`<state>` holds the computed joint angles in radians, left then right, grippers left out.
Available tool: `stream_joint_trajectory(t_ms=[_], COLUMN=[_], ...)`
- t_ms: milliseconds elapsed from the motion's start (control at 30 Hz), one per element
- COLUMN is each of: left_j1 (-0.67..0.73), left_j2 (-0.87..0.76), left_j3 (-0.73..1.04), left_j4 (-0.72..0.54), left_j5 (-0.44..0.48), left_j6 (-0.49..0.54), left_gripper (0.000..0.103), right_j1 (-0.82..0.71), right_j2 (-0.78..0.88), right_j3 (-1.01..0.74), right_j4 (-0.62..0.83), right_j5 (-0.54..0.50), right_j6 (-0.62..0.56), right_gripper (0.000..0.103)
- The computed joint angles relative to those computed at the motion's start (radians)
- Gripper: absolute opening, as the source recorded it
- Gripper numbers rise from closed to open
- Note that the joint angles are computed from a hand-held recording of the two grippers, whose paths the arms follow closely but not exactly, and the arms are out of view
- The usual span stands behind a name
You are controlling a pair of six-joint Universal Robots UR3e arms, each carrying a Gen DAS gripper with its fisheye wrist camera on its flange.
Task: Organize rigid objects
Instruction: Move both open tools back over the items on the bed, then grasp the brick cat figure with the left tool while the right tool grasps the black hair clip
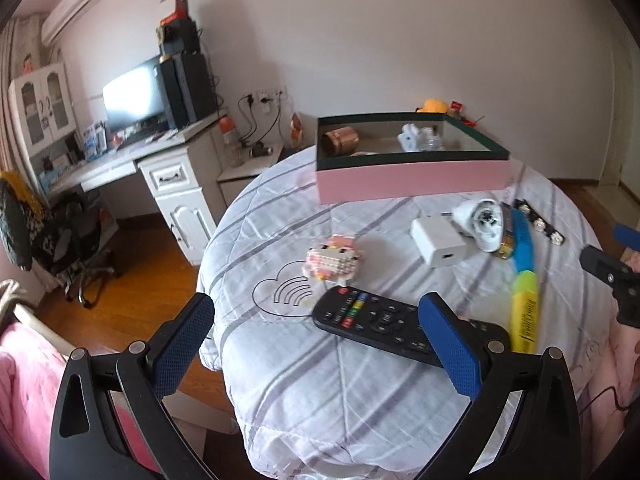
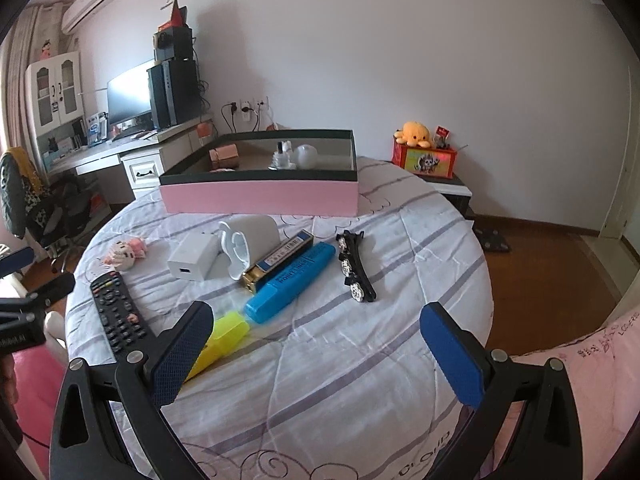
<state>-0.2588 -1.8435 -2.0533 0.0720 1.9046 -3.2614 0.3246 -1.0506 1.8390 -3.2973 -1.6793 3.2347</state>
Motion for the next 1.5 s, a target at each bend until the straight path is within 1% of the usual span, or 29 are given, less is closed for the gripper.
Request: stream_joint_trajectory(t_ms=[67,200,300,367,433,500,533,633,700,767,800,833,867,933,1100,1200,1300,1367,1400,1433,1467,1500], left_j1=[0.026,0.046,0.067,0.087,0.122,0.138,0.143,0.168,0.170,0.162,0.155,0.154,0.157,0.168,0.166,0.163,0.160,0.159,0.157,0.154,0.153,0.153], left_j2=[-0.015,-0.077,-0.128,-0.157,-0.181,-0.210,-0.221,-0.246,-0.263,-0.284,-0.297,-0.306,-0.311,-0.314,-0.310,-0.302,-0.292,-0.282,-0.277,-0.272,-0.270,-0.266], left_j3=[0.012,0.070,0.131,0.163,0.190,0.229,0.241,0.283,0.313,0.343,0.364,0.377,0.383,0.386,0.385,0.384,0.376,0.369,0.366,0.362,0.359,0.352], left_j4=[-0.006,-0.026,-0.057,-0.063,-0.079,-0.104,-0.110,-0.153,-0.174,-0.188,-0.203,-0.212,-0.217,-0.214,-0.210,-0.220,-0.217,-0.215,-0.215,-0.214,-0.211,-0.205], left_j5=[-0.026,-0.037,-0.067,-0.096,-0.161,-0.166,-0.167,-0.216,-0.228,-0.211,-0.201,-0.206,-0.225,-0.266,-0.268,-0.261,-0.261,-0.264,-0.263,-0.259,-0.260,-0.263], left_j6=[-0.002,0.016,0.025,0.025,0.023,0.018,0.023,0.045,0.060,0.081,0.092,0.104,0.108,0.106,0.117,0.119,0.122,0.129,0.129,0.127,0.128,0.130], left_gripper=[0.103,0.103,0.103,0.103,0.103,0.099,0.093,0.087,0.085,0.084,0.081,0.069,0.055,0.044,0.044,0.044,0.044,0.044,0.044,0.044,0.044,0.044], right_j1=[-0.009,-0.025,-0.038,-0.047,-0.057,-0.068,-0.072,-0.086,-0.095,-0.101,-0.103,-0.107,-0.111,-0.117,-0.128,-0.137,-0.145,-0.139,-0.136,-0.139,-0.142,-0.145], right_j2=[0.011,0.048,0.076,0.096,0.109,0.124,0.131,0.153,0.163,0.173,0.176,0.180,0.181,0.182,0.185,0.200,0.227,0.254,0.266,0.274,0.279,0.283], right_j3=[-0.012,-0.055,-0.094,-0.123,-0.143,-0.164,-0.176,-0.213,-0.231,-0.249,-0.256,-0.262,-0.266,-0.268,-0.280,-0.311,-0.375,-0.430,-0.452,-0.466,-0.481,-0.491], right_j4=[0.009,0.033,0.059,0.080,0.095,0.107,0.114,0.142,0.159,0.174,0.180,0.184,0.190,0.193,0.211,0.241,0.313,0.350,0.359,0.364,0.381,0.394], right_j5=[0.007,0.018,0.024,0.026,0.029,0.036,0.038,0.048,0.063,0.070,0.072,0.077,0.084,0.089,0.073,0.076,0.100,0.092,0.089,0.097,0.108,0.115], right_j6=[-0.002,0.000,0.003,0.005,0.004,0.004,0.003,0.004,0.002,-0.002,-0.003,-0.005,-0.008,-0.010,-0.017,-0.044,-0.071,-0.091,-0.097,-0.099,-0.098,-0.101], right_gripper=[0.103,0.103,0.103,0.103,0.103,0.103,0.103,0.103,0.103,0.103,0.103,0.103,0.103,0.103,0.103,0.103,0.103,0.102,0.100,0.093,0.079,0.070])
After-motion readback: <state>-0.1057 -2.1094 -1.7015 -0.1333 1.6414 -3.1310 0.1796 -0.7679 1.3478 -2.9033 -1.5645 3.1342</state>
